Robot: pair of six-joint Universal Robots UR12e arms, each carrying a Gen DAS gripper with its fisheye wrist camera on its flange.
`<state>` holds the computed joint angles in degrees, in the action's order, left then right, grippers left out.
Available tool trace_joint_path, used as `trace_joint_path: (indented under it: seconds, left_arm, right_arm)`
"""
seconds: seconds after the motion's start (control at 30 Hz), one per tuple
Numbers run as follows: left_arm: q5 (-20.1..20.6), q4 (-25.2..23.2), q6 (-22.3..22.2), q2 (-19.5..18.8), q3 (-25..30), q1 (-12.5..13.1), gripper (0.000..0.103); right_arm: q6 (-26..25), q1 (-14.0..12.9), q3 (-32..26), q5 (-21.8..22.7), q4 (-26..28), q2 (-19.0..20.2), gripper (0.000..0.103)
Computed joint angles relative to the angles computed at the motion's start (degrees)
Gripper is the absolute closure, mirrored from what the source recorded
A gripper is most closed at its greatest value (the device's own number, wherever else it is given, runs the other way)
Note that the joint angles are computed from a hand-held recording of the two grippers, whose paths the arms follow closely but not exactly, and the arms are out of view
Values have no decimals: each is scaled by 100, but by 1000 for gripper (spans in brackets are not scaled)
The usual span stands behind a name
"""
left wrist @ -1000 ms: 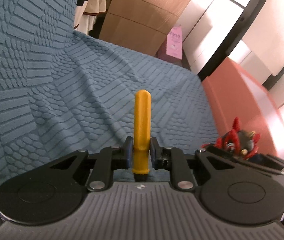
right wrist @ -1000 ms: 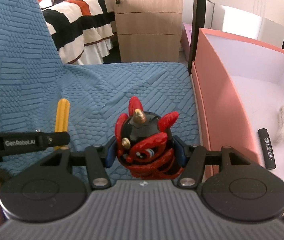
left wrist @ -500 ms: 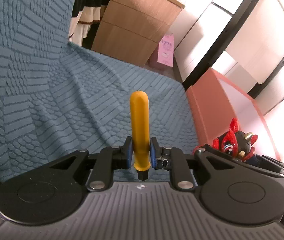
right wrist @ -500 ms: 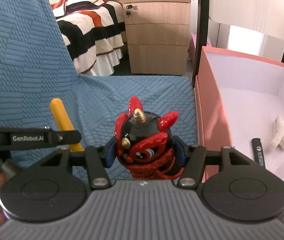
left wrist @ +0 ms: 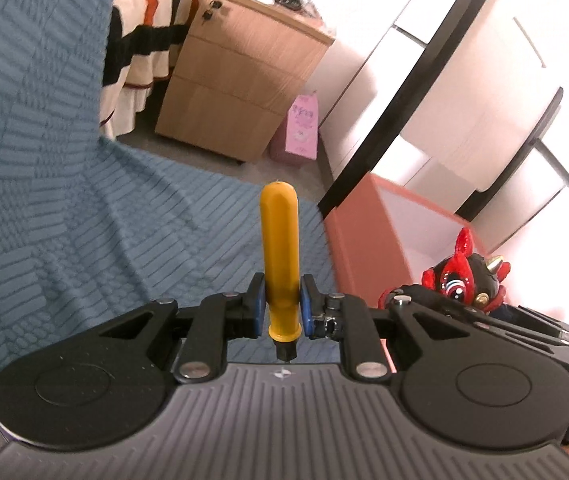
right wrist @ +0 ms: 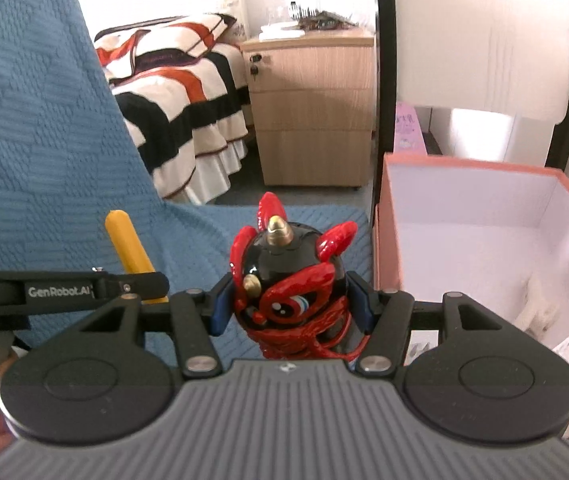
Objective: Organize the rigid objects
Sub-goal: 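Carry the screwdriver in the left tool while the right tool carries the figurine over the pink box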
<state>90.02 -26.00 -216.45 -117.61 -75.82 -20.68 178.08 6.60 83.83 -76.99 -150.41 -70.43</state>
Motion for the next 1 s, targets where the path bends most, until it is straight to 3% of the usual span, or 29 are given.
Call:
trace_joint_path:
  seconds: [0.53, 1.0]
  left_arm:
    - [-162, -248, 374, -499, 1241, -127, 82]
    - [-433, -620, 693, -1175, 2608, -355, 82]
  right_arm:
    - [15, -238, -342, 51, -152, 12, 43]
    - [82, -511, -288, -275, -444, -87, 43]
